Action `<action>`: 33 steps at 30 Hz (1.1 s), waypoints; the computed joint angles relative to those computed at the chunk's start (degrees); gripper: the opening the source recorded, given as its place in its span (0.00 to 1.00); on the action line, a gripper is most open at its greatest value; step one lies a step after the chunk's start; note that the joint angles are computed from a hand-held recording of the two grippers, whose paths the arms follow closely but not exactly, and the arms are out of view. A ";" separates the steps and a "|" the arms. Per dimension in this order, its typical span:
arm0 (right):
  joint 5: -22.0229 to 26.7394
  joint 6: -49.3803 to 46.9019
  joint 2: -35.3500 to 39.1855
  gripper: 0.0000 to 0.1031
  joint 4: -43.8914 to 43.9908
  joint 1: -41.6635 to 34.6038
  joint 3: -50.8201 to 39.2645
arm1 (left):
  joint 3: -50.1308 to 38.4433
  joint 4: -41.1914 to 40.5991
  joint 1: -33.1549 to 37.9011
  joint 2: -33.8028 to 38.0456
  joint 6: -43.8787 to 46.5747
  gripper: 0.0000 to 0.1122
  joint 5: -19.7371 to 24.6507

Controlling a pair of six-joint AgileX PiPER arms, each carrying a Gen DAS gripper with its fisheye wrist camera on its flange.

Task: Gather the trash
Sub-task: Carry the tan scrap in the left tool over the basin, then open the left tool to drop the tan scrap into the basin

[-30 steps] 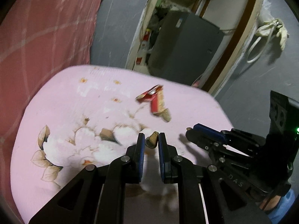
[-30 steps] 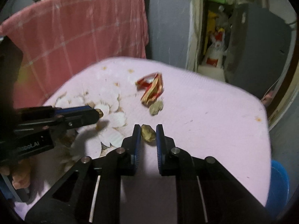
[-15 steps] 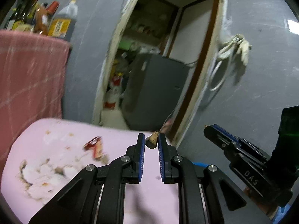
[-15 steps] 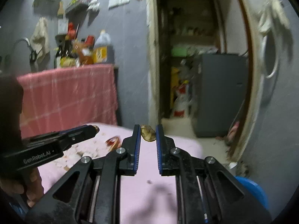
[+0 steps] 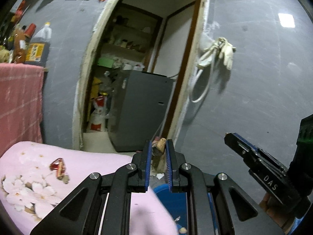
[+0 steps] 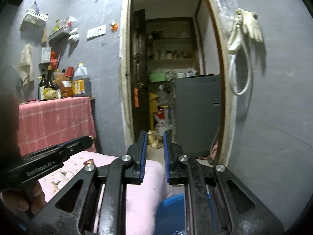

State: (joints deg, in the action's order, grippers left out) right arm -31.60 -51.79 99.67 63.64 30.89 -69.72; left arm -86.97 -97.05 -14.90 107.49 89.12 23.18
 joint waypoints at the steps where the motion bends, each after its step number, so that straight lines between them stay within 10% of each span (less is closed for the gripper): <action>1: -0.20 1.10 -1.04 0.15 -0.85 -0.38 1.61 | 0.47 -0.64 -0.95 -0.19 0.87 0.10 -0.40; 16: 0.57 8.05 -8.40 0.15 -2.18 -5.75 15.75 | -3.93 16.57 -10.54 4.23 -14.79 0.10 -2.33; 33: 10.97 16.63 -0.87 0.16 -6.11 -12.75 14.25 | -16.85 50.78 -11.06 15.40 -50.34 0.10 7.64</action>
State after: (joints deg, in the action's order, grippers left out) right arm -20.63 -35.16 98.81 57.53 18.14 -55.48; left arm -103.82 -46.27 -25.96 122.89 38.78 30.82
